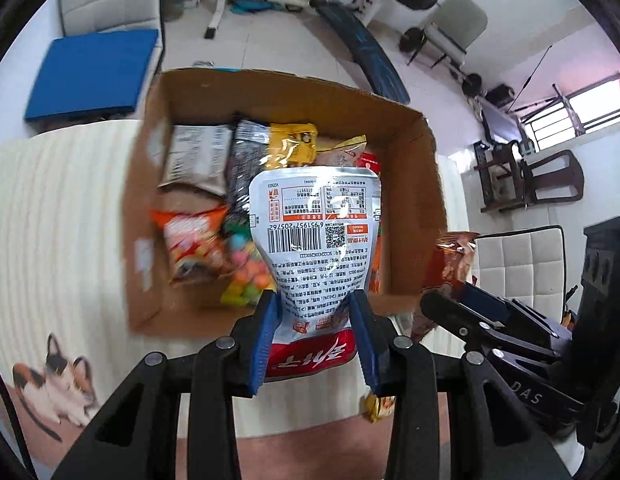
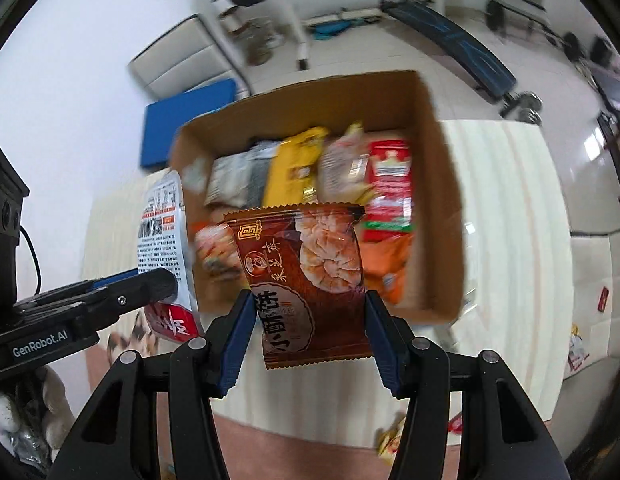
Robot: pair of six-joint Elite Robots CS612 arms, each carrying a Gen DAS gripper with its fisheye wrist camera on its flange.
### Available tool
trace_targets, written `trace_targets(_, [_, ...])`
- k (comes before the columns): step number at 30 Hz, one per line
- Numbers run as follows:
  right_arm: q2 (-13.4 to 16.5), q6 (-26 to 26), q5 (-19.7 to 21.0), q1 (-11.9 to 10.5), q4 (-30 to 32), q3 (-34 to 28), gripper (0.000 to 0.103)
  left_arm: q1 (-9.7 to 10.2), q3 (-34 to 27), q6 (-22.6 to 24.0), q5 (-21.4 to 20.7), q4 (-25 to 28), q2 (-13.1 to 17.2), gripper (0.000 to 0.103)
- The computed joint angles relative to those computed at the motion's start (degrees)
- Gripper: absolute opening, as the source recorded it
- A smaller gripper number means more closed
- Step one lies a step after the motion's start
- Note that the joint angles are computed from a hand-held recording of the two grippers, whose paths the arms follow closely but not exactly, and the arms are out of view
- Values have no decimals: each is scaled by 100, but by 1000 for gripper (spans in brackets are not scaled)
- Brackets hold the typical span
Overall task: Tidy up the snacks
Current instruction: 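Carry both packets into the box and open both tools to release, then move both tools back to the table toward the panda and red bags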
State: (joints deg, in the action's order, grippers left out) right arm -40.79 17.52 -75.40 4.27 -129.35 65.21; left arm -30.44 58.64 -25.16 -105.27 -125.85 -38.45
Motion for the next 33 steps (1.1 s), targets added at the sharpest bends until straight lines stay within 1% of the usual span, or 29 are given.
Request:
trace_targets(3, [206, 89, -49, -59, 183, -249, 58, -15, -638, 51, -51, 501, 402, 34])
trace_targets(6, [389, 42, -258, -66, 444, -513, 58, -4, -1268, 54, -151, 1016, 807, 34])
trace_targets(9, [566, -34, -466, -45, 688, -768, 58, -9, -1787, 162, -202, 1484, 1124, 34])
trace_targets(11, [678, -65, -592, -34, 808, -915, 58, -26, -2039, 219, -164, 1727, 1273, 35])
trace_targets(13, [780, -72, -660, -30, 838, -1016, 58, -36, -2241, 270, -137, 1928, 1389, 35])
trace_targets(18, [904, -2, -805, -37, 978, -1180, 58, -46, -2638, 333, -158, 2351, 1611, 36])
trace_targets(22, [927, 77, -764, -61, 1159, -1230, 61, -59, -2783, 356, -115, 2568, 1678, 36])
trace_targets(23, [934, 59, -750, -61, 1185, -1244, 64, -60, -2779, 345, -107, 2580, 1674, 37])
trace_targets(24, [922, 45, -736, -61, 1200, -1237, 66, -60, -2783, 315, -114, 2589, 1675, 42])
trace_targets(25, [914, 43, -711, -60, 1211, -1232, 68, -54, -2774, 297, -143, 2564, 1674, 50])
trace_targets(26, [916, 8, -681, -57, 1223, -1236, 73, -44, -2683, 251, -179, 2464, 1628, 55])
trace_targets(27, [915, -34, -662, -47, 1273, -1251, 79, -35, -2709, 216, -191, 2443, 1641, 67])
trace_targets(28, [908, -50, -672, -39, 1290, -1251, 81, -27, -2646, 180, -189, 2356, 1604, 76])
trace_targets(30, [856, -89, -716, -15, 1285, -1205, 86, -29, -2473, 180, -78, 2210, 1491, 79])
trace_targets(31, [830, -94, -710, -9, 1259, -1170, 87, -25, -2397, 198, -1, 2173, 1436, 82])
trace_targets(33, [786, -99, -711, -2, 1206, -1111, 87, -26, -2178, 243, 153, 2011, 1287, 91])
